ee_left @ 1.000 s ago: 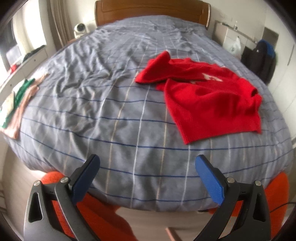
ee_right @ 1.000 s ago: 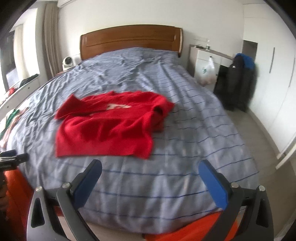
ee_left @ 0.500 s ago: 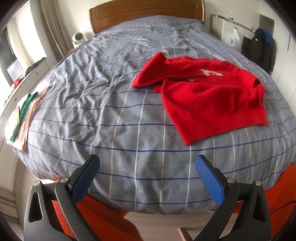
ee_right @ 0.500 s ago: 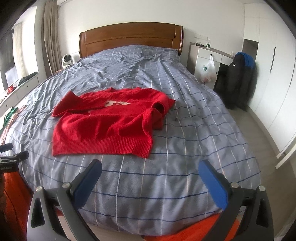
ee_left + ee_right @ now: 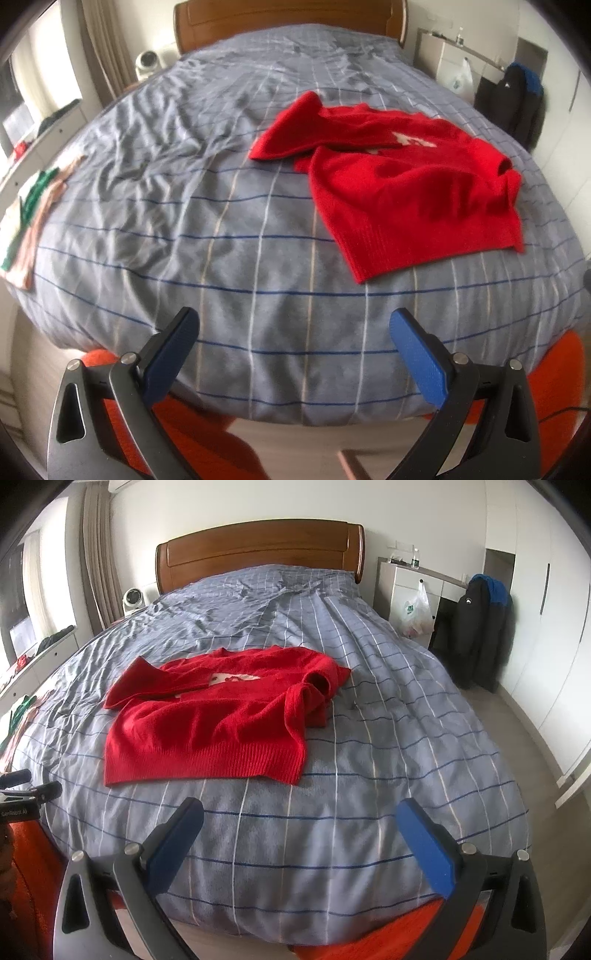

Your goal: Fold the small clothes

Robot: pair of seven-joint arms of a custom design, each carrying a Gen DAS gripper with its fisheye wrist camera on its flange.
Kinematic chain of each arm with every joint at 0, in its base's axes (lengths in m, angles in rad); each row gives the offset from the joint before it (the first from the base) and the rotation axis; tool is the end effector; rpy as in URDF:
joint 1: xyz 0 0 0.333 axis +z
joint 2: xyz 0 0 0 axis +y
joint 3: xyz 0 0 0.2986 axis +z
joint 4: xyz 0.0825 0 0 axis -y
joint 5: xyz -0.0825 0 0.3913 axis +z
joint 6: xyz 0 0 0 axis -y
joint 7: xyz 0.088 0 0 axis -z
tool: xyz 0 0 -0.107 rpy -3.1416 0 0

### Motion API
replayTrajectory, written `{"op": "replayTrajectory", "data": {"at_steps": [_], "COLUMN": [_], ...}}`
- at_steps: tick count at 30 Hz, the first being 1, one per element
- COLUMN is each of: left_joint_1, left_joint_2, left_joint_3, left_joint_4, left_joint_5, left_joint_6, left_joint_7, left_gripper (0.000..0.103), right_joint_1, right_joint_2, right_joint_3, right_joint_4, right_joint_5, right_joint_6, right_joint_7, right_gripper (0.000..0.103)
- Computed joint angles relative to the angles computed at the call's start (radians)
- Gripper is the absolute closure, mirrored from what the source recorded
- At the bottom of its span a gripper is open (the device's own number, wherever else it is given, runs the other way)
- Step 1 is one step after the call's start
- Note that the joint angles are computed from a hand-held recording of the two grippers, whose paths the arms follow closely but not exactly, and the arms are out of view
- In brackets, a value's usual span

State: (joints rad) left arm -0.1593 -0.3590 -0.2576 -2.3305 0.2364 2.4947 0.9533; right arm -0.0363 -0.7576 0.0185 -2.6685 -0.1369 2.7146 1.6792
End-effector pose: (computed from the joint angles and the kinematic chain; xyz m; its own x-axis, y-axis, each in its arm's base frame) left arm 0.4503 -0.2097 0.5098 0.0358 -0.9992 0.0160 -0.8394 -0.0388 -0.5421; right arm 0.3892 -0.0013 0.5425 -0.0523 -0.9966 0.0636 -0.6925 -0.0097 -0.7213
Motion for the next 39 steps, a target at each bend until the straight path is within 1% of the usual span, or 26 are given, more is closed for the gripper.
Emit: {"op": "replayTrajectory", "data": {"at_steps": [3, 6, 8, 9, 10, 11, 12, 13, 15, 16, 18, 19, 21, 24, 26, 27, 28, 29, 30, 31, 32, 33, 34, 35, 36, 39], "left_joint_1": [-0.022, -0.036, -0.042, -0.042, -0.043, -0.042, -0.038, -0.036, -0.032, -0.032, -0.034, -0.034, -0.029, -0.023, -0.024, -0.025, -0.027, -0.028, -0.029, -0.027, -0.023, -0.019, -0.015, -0.018, -0.022, -0.036], "left_joint_2": [0.011, 0.035, 0.069, 0.098, 0.129, 0.153, 0.180, 0.199, 0.223, 0.227, 0.230, 0.233, 0.248, 0.289, 0.318, 0.334, 0.348, 0.361, 0.375, 0.377, 0.371, 0.351, 0.314, 0.278, 0.220, 0.102], "left_joint_3": [0.028, 0.053, 0.066, 0.070, 0.075, 0.077, 0.075, 0.073, 0.071, 0.072, 0.080, 0.083, 0.081, 0.067, 0.058, 0.054, 0.052, 0.051, 0.052, 0.053, 0.055, 0.058, 0.065, 0.074, 0.091, 0.125], "left_joint_4": [-0.010, -0.017, -0.006, 0.012, 0.033, 0.051, 0.073, 0.088, 0.106, 0.108, 0.104, 0.104, 0.114, 0.155, 0.185, 0.201, 0.213, 0.226, 0.243, 0.247, 0.245, 0.235, 0.210, 0.186, 0.149, 0.080], "left_joint_5": [-0.060, -0.121, -0.159, -0.173, -0.193, -0.208, -0.214, -0.220, -0.236, -0.255, -0.316, -0.343, -0.359, -0.322, -0.282, -0.252, -0.221, -0.199, -0.194, -0.243, -0.316, -0.387, -0.473, -0.538, -0.612, -0.668], "left_joint_6": [0.030, 0.085, 0.117, 0.120, 0.122, 0.123, 0.115, 0.109, 0.111, 0.113, 0.125, 0.130, 0.141, 0.150, 0.153, 0.158, 0.168, 0.167, 0.155, 0.148, 0.136, 0.120, 0.107, 0.093, 0.061, -0.033], "left_joint_7": [0.046, 0.105, 0.157, 0.181, 0.209, 0.231, 0.244, 0.255, 0.274, 0.285, 0.314, 0.327, 0.324, 0.297, 0.281, 0.266, 0.247, 0.234, 0.232, 0.266, 0.315, 0.361, 0.432, 0.496, 0.578, 0.672], "left_gripper": [0.000, 0.000, 0.000, 0.000, 0.001, 0.001, 0.001, 0.001, 0.001, 0.001, 0.001, 0.001, 0.001, 0.001, 0.002, 0.005, 0.021, 0.033, 0.062, 0.099, 0.098, 0.100, 0.100, 0.100, 0.100, 0.101], "right_joint_1": [0.004, 0.015, 0.037, 0.064, 0.104, 0.159, 0.181, 0.179, 0.159, 0.152, 0.160, 0.176, 0.211, 0.278, 0.322, 0.339, 0.359, 0.361, 0.358, 0.347, 0.335, 0.320, 0.304, 0.287, 0.270, 0.208], "right_joint_2": [-0.003, -0.003, 0.003, 0.013, 0.025, 0.045, 0.067, 0.108, 0.157, 0.174, 0.200, 0.216, 0.246, 0.317, 0.375, 0.405, 0.446, 0.474, 0.518, 0.561, 0.596, 0.609, 0.606, 0.586, 0.550, 0.409], "right_joint_3": [-0.001, -0.011, -0.032, -0.061, -0.103, -0.165, -0.195, -0.208, -0.209, -0.213, -0.239, -0.261, -0.303, -0.371, -0.406, -0.416, -0.427, -0.425, -0.422, -0.414, -0.409, -0.404, -0.398, -0.395, -0.395, -0.392], "right_joint_4": [-0.005, -0.010, -0.012, -0.012, -0.010, -0.005, 0.008, 0.039, 0.076, 0.089, 0.106, 0.119, 0.145, 0.207, 0.254, 0.278, 0.310, 0.332, 0.367, 0.400, 0.426, 0.438, 0.441, 0.436, 0.421, 0.363], "right_joint_5": [0.004, 0.015, 0.034, 0.054, 0.085, 0.126, 0.152, 0.166, 0.193, 0.212, 0.264, 0.299, 0.379, 0.535, 0.646, 0.696, 0.752, 0.782, 0.802, 0.805, 0.819, 0.829, 0.840, 0.851, 0.867, 0.866], "right_joint_6": [0.002, 0.011, 0.025, 0.040, 0.061, 0.089, 0.095, 0.081, 0.058, 0.057, 0.060, 0.049, 0.022, -0.030, -0.057, -0.065, -0.071, -0.077, -0.102, -0.131, -0.155, -0.171, -0.192, -0.222, -0.258, -0.419], "right_joint_7": [-0.001, -0.010, -0.032, -0.060, -0.106, -0.175, -0.217, -0.240, -0.258, -0.272, -0.320, -0.352, -0.417, -0.518, -0.591, -0.626, -0.664, -0.682, -0.686, -0.670, -0.654, -0.645, -0.641, -0.643, -0.658, -0.667], "right_gripper": [0.000, 0.000, 0.000, 0.000, 0.000, 0.000, 0.000, 0.000, 0.000, 0.000, 0.000, 0.000, 0.000, 0.002, 0.012, 0.014, 0.017, 0.018, 0.019, 0.031, 0.052, 0.065, 0.095, 0.099, 0.099, 0.099]}}
